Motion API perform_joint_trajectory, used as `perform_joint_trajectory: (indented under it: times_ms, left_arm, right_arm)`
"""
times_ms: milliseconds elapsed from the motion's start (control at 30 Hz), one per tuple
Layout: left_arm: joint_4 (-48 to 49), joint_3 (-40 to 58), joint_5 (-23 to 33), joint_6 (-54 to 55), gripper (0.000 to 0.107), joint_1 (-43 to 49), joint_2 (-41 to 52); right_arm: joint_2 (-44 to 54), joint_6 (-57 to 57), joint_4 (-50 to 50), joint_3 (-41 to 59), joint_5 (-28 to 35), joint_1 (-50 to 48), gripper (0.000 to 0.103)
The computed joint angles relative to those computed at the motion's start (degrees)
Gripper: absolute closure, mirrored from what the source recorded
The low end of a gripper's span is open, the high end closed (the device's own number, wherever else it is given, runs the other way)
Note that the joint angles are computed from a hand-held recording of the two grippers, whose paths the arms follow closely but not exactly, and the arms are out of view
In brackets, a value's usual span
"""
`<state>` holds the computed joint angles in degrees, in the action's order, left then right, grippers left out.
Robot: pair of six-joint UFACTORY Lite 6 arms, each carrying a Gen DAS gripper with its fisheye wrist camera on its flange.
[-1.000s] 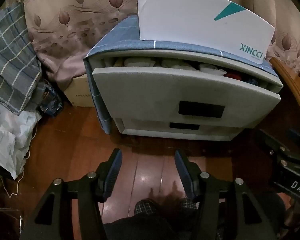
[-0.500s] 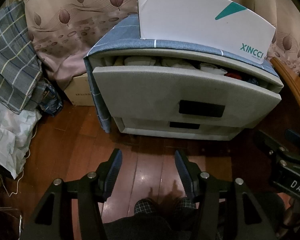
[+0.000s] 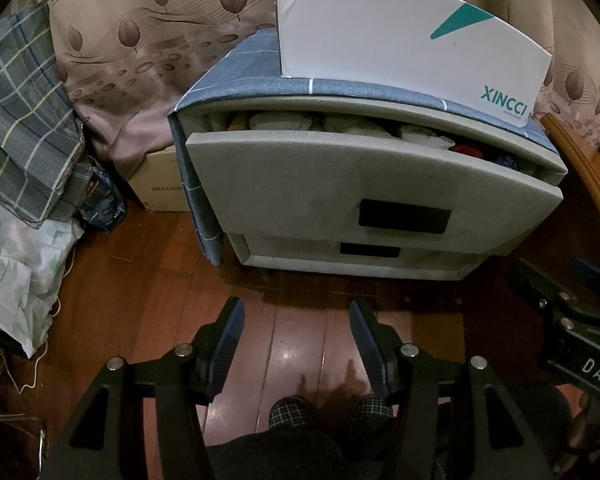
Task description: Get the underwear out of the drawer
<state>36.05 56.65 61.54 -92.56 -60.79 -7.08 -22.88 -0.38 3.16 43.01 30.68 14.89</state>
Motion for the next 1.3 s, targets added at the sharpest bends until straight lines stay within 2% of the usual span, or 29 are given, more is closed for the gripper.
perform_joint_trajectory:
  times_ms: [1300]
  left_arm:
    - [-0.12,-1.32,0.32,-0.08,0.051,-0.17,-1.74]
  right_arm:
    - [-0.14,-0.92,0.89,-0.07,-0.06,-0.49,0.001]
